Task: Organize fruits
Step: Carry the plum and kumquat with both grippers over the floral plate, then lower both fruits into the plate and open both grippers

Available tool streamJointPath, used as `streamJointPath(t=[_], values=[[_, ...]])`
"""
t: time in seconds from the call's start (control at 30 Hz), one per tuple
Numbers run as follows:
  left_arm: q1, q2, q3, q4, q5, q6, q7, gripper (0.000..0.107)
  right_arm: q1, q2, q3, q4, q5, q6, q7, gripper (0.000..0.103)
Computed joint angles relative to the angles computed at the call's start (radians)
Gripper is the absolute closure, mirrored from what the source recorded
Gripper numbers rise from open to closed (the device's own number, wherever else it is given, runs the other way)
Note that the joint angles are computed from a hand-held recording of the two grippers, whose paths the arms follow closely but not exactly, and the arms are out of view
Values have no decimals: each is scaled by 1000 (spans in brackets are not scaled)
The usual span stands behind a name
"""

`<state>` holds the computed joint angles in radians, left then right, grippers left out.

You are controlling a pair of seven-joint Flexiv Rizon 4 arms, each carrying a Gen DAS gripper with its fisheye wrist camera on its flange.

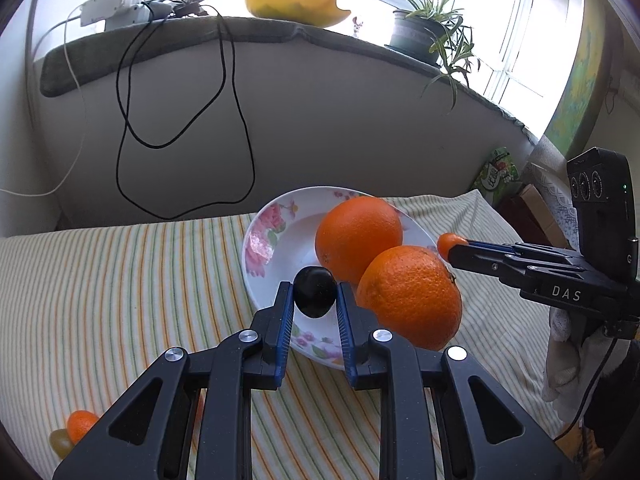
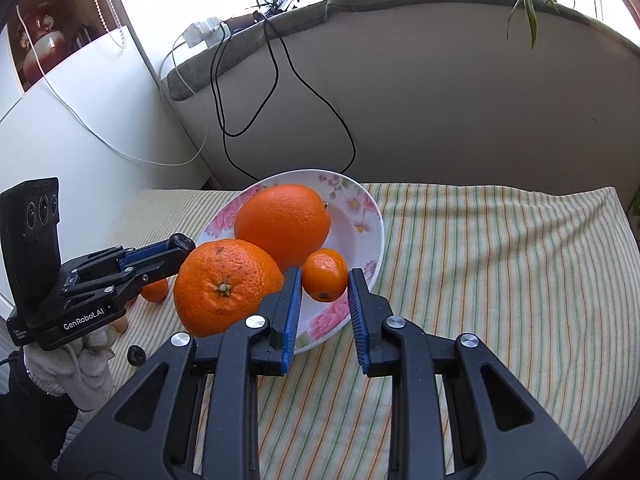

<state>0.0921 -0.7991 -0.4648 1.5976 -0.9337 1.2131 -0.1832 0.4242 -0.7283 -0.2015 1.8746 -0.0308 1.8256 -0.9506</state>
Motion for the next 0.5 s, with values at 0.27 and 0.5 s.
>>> streamJointPath(t=[0.27,0.5], values=[[-6,-6,7,-13,14,-9,-4,87,-6,-10,6,-16,-9,-13,3,79],[-5,-7,4,-15,16,-7,-3,86,-8,-15,6,-20,-11,-10,7,78]])
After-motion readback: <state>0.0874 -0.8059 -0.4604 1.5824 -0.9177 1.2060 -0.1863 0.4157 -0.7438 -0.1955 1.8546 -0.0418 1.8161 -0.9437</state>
